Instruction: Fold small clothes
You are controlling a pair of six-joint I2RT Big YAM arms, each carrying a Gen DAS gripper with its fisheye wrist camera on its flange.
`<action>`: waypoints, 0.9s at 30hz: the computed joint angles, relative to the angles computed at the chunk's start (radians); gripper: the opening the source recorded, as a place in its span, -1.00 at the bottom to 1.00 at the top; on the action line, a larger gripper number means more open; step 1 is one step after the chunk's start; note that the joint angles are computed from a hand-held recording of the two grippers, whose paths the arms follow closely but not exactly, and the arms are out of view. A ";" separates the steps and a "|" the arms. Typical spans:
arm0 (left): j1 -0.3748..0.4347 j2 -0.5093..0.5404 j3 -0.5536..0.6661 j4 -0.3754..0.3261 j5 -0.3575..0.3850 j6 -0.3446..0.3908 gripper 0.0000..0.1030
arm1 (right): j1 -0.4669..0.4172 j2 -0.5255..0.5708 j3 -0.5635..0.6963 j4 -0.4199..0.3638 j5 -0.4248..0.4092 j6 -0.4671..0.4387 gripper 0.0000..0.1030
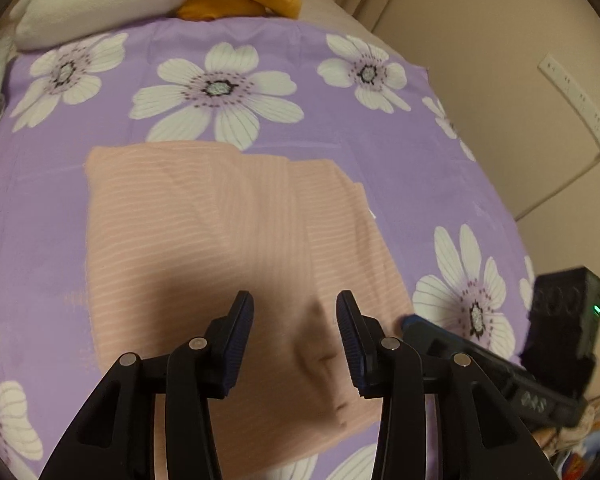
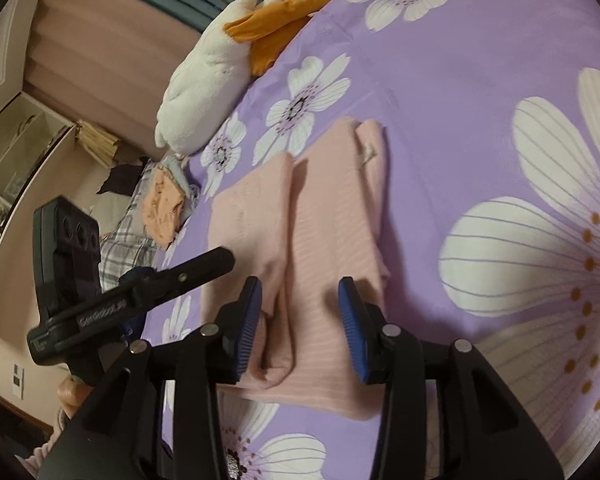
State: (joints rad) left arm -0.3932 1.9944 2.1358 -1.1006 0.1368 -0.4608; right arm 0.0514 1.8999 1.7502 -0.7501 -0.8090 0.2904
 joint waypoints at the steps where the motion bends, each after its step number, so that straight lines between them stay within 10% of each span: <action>1: 0.010 -0.029 -0.050 0.035 0.015 -0.012 -0.21 | 0.006 0.014 0.023 -0.019 0.003 -0.015 -0.13; 13: 0.108 -0.267 -0.471 0.226 0.045 -0.135 -0.21 | 0.079 0.246 0.389 -0.271 0.030 -0.136 -0.07; 23: 0.145 -0.304 -0.561 0.305 0.102 -0.200 -0.21 | 0.110 0.357 0.577 -0.387 -0.009 -0.192 -0.08; 27: 0.150 -0.306 -0.570 0.309 0.113 -0.202 -0.21 | 0.126 0.361 0.578 -0.362 0.046 -0.187 -0.59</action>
State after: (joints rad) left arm -0.2433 1.6888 1.5655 -0.7917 0.2502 -0.6631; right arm 0.1779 2.2607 2.3277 -1.1119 -0.7634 0.1030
